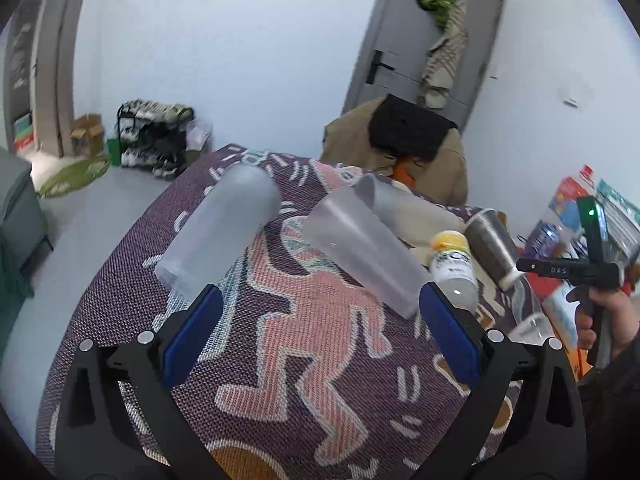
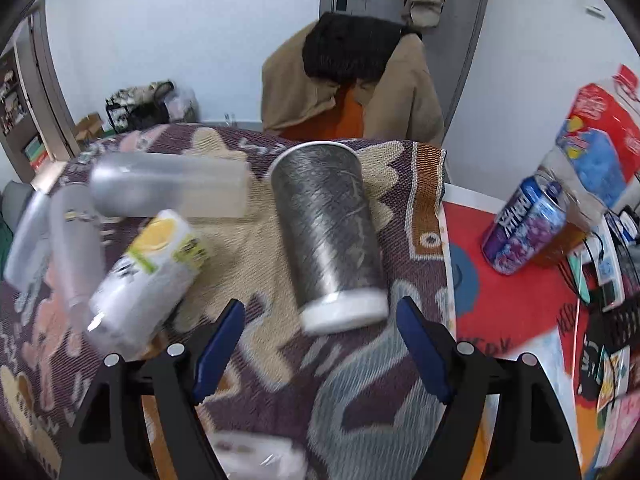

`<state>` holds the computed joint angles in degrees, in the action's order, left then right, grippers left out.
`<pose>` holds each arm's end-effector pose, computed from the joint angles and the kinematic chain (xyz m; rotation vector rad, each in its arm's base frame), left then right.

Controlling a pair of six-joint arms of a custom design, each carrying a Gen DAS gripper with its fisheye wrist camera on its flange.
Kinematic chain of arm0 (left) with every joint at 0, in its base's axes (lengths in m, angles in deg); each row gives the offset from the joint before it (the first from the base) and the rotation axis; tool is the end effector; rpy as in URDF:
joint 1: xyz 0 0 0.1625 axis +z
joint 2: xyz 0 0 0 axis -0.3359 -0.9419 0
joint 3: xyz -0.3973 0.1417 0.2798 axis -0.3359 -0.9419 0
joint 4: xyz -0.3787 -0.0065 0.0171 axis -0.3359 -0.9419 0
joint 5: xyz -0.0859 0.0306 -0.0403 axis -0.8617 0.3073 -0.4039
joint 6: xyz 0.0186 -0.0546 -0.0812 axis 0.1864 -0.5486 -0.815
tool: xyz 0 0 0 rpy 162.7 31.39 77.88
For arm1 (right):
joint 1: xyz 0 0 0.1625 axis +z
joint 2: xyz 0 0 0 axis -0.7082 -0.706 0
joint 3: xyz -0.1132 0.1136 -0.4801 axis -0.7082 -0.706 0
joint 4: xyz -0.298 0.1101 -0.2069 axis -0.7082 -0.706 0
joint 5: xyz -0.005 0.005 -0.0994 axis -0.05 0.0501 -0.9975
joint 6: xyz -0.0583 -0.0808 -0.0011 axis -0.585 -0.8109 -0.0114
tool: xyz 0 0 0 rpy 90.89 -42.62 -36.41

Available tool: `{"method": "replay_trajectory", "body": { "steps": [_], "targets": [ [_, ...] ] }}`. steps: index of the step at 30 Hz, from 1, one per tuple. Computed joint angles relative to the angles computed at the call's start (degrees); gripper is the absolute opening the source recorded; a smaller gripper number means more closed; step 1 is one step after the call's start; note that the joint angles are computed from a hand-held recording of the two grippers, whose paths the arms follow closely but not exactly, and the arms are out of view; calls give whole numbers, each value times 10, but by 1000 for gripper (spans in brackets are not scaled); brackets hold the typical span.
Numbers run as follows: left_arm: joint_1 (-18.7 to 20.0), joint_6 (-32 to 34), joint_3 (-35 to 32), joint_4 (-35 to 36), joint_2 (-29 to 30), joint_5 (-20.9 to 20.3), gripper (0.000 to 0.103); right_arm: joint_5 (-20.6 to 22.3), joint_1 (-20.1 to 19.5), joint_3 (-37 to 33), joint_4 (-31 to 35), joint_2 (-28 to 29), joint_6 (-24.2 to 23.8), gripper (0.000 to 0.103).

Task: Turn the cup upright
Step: 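Move the right tool toward the dark grey paper cup lying on its side, then close the right gripper around the dark grey cup's body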

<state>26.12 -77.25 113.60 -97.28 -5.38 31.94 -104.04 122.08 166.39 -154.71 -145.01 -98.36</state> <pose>-0.3247 -0.2570 0.0394 0.1614 2.2746 -1.2628 -0.0148 -0.4808 0.3614 0.5668 -2.2428 0.5992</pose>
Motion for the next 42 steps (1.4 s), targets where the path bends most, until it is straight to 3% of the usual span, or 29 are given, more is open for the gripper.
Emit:
{"method": "replay_trajectory", "body": {
  "steps": [7, 10, 14, 18, 24, 32, 38, 42],
  "targets": [
    [29, 11, 18, -69, 21, -3, 98, -46, 12, -77, 56, 64, 18, 77],
    [34, 15, 22, -83, 28, -6, 98, -71, 16, -94, 45, 91, 13, 82],
    [39, 21, 28, -107, 32, -12, 98, -98, 15, -116, 66, 111, 24, 70],
    [38, 27, 30, -116, 31, -14, 98, -89, 21, -104, 54, 102, 19, 70],
    [20, 18, 39, -118, 18, -16, 98, -64, 31, -70, 93, 42, 45, 69],
    [-34, -5, 56, -116, 3, -23, 98, -4, 54, 2, 171, -72, 82, 70],
    [-81, -32, 74, -114, -10, -28, 98, 68, 66, 48, 255, -173, 134, 70],
    [-109, -82, 76, -56, -34, -41, 98, 99, 72, 84, 278, -219, 154, 70]
  ]
}}
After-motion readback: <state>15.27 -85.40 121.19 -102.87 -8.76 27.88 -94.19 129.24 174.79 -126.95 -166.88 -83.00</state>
